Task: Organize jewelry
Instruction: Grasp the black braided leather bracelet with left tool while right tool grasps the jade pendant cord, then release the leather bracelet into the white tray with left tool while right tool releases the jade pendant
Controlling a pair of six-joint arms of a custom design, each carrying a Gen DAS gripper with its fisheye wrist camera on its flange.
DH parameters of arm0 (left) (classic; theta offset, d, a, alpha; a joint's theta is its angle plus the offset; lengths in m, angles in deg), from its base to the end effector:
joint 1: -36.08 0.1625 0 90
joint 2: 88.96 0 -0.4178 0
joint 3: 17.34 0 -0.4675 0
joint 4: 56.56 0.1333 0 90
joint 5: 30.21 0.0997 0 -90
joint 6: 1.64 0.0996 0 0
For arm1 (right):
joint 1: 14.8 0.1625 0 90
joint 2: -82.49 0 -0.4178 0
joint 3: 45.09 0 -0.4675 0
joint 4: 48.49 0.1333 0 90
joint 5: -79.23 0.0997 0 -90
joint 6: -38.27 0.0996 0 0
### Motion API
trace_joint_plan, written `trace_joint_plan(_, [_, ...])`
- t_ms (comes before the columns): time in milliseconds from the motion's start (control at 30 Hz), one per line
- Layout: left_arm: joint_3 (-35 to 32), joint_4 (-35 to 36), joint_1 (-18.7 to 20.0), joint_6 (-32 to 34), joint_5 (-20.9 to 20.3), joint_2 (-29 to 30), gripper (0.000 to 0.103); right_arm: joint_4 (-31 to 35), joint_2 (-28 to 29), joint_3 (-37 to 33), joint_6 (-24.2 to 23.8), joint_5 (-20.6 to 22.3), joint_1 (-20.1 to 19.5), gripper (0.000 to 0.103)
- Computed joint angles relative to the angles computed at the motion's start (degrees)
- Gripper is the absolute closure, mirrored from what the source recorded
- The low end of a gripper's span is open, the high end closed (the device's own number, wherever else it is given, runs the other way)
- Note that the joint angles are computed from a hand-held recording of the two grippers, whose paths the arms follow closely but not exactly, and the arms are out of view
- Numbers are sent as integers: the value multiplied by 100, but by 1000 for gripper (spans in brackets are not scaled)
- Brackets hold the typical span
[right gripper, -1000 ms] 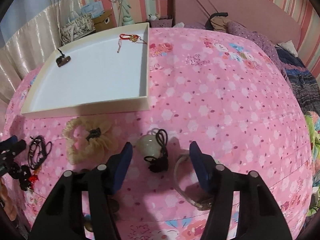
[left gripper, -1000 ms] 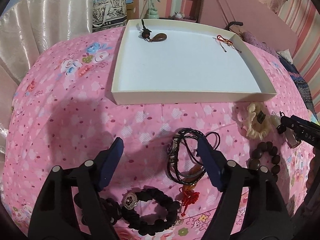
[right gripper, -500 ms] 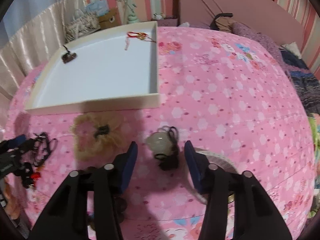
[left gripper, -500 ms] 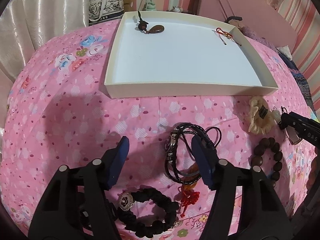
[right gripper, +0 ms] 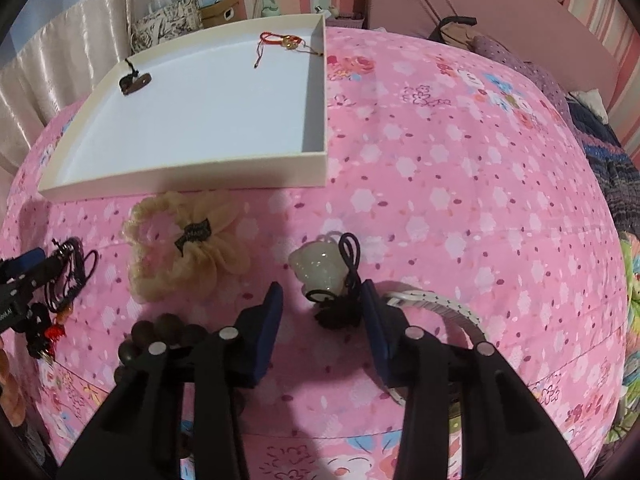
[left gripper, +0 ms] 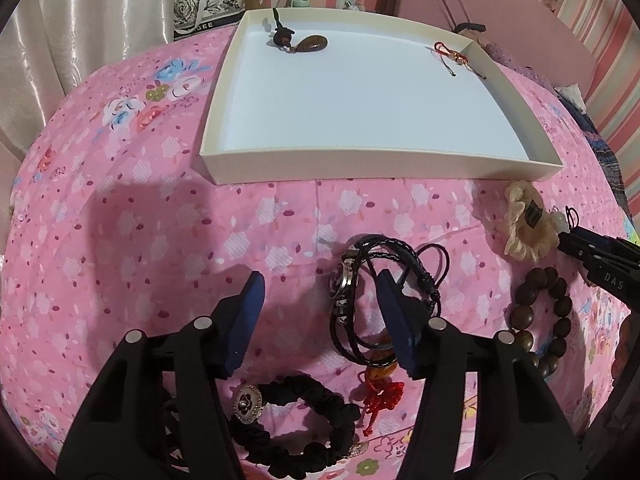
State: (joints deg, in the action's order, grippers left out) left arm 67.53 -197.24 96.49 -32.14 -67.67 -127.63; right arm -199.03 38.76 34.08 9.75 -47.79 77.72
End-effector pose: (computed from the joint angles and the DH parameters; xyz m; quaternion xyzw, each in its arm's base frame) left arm -0.1876 -0.7604 0.0335 -0.0244 0.8959 -0.2518 0.3653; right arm 0.1087 -0.8028 0.1505 0.1812 -0.9103 0.1311 0.3483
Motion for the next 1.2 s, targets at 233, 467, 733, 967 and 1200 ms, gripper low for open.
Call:
trace_joint_plan(233, [-104, 216, 13, -22, 58, 95, 59, -196, 50, 7, -178, -85, 0, 76])
trace_joint_plan(467, [-3, 118, 12, -40, 78, 14, 91, -398, 66, 9, -299, -62, -4, 79])
trace_joint_plan(733, [169, -453, -121, 270, 254, -85, 91, -635, -95, 81, -193, 263, 16, 83])
trace_joint_plan(967, [-26, -615, -237, 462, 287, -203, 91, -645, -74, -239, -126, 594, 139, 86])
trace_joint_plan(1200, [-996, -665, -157, 959, 465, 240, 91, -340, 472, -1184, -96, 942, 307, 86])
